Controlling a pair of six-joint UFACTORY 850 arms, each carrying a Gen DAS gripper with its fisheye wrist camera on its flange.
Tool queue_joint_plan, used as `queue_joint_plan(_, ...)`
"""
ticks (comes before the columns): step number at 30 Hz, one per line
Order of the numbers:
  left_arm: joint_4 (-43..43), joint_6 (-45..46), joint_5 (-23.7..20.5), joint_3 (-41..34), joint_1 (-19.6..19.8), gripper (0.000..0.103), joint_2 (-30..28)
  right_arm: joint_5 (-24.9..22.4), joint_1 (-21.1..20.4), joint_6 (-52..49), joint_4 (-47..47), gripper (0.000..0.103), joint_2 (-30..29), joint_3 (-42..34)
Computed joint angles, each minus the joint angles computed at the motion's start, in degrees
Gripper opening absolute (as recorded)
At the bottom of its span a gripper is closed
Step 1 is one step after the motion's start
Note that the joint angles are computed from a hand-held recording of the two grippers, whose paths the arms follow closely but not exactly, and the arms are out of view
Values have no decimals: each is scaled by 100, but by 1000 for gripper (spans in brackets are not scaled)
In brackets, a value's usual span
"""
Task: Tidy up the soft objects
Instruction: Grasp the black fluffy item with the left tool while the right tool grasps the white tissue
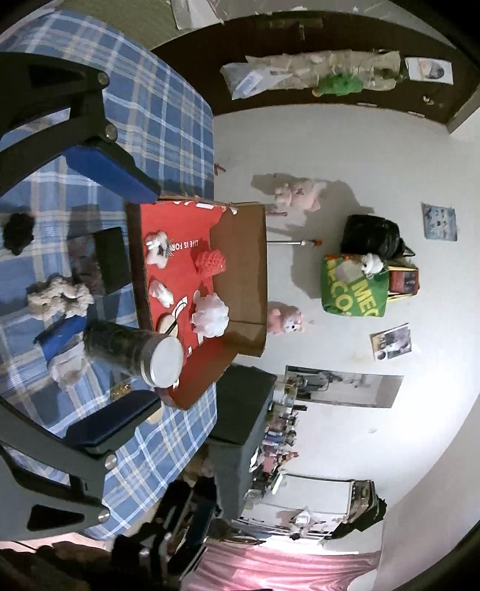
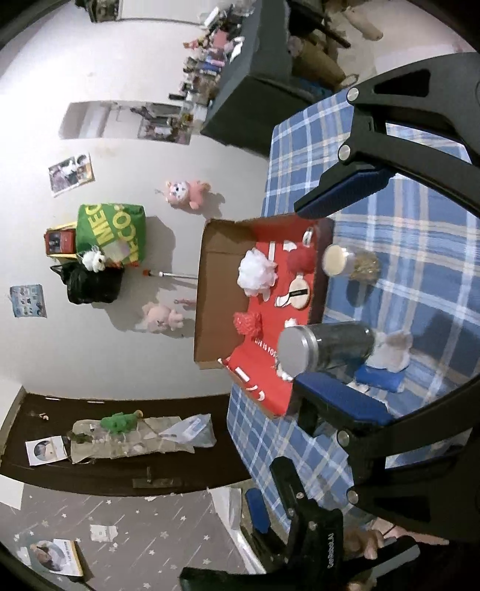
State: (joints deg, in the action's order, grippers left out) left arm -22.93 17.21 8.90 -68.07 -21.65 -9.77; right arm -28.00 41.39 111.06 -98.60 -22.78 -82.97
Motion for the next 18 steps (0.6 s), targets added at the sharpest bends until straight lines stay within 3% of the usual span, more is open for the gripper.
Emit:
queue_joint_plan(8, -1195, 866, 774, 603, -270, 103, 92, -532, 249, 1346, -953, 85, -82, 607)
queue_joint_plan(12, -1050, 694, 762, 726, -315, 103, -23, -826, 313, 1628, -982, 85, -246, 702)
queue_joint_plan(18, -1396, 890, 852, 833, -367, 103, -174, -696, 253, 1938, -1032, 85, -395, 754)
